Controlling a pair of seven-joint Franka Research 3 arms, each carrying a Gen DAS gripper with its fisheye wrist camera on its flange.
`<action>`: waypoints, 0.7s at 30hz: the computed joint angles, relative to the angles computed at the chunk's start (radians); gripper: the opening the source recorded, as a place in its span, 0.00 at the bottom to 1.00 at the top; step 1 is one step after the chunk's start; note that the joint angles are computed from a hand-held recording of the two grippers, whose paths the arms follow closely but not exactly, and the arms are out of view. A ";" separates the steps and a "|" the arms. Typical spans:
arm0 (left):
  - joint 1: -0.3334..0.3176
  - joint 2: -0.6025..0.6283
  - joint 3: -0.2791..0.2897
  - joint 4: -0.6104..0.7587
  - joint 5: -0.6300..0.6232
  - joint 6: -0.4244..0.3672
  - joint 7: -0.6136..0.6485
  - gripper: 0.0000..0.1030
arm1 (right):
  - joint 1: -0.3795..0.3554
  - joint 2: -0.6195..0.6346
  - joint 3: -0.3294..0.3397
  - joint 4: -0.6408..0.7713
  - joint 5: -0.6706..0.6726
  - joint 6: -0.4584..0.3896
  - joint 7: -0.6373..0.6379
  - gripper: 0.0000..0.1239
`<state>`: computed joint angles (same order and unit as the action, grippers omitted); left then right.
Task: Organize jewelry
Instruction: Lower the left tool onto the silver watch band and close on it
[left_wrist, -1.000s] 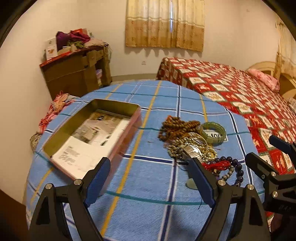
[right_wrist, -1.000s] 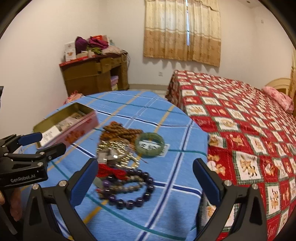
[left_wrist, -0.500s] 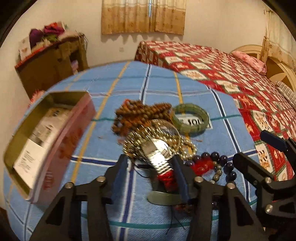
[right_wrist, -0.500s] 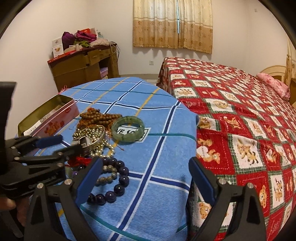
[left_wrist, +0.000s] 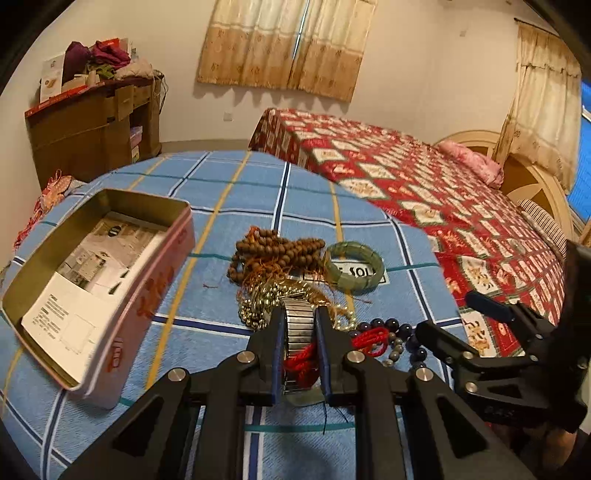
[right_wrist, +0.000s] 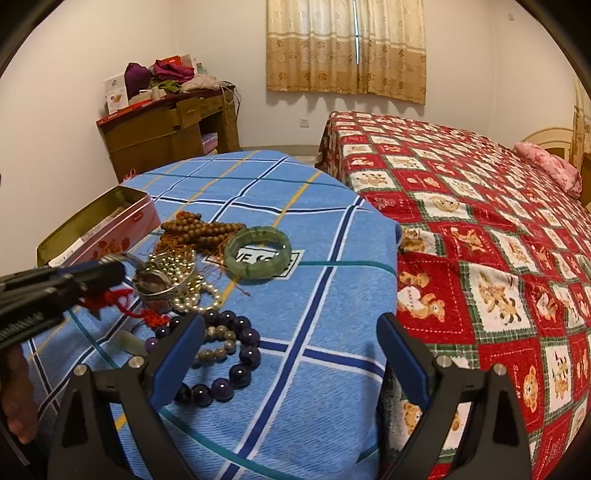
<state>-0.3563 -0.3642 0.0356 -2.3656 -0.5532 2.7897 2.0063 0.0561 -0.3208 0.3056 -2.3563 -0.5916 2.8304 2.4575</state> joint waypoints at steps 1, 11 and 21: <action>0.006 -0.006 -0.005 -0.006 0.008 0.010 -0.003 0.15 | 0.000 0.001 0.001 0.001 -0.002 0.000 0.001 0.77; 0.097 0.047 -0.047 0.006 0.186 -0.074 -0.128 0.16 | 0.020 0.011 -0.005 0.004 0.003 0.001 -0.011 0.77; 0.141 0.087 -0.083 0.040 0.257 -0.096 -0.188 0.30 | 0.034 0.020 -0.012 0.004 0.017 0.004 -0.026 0.77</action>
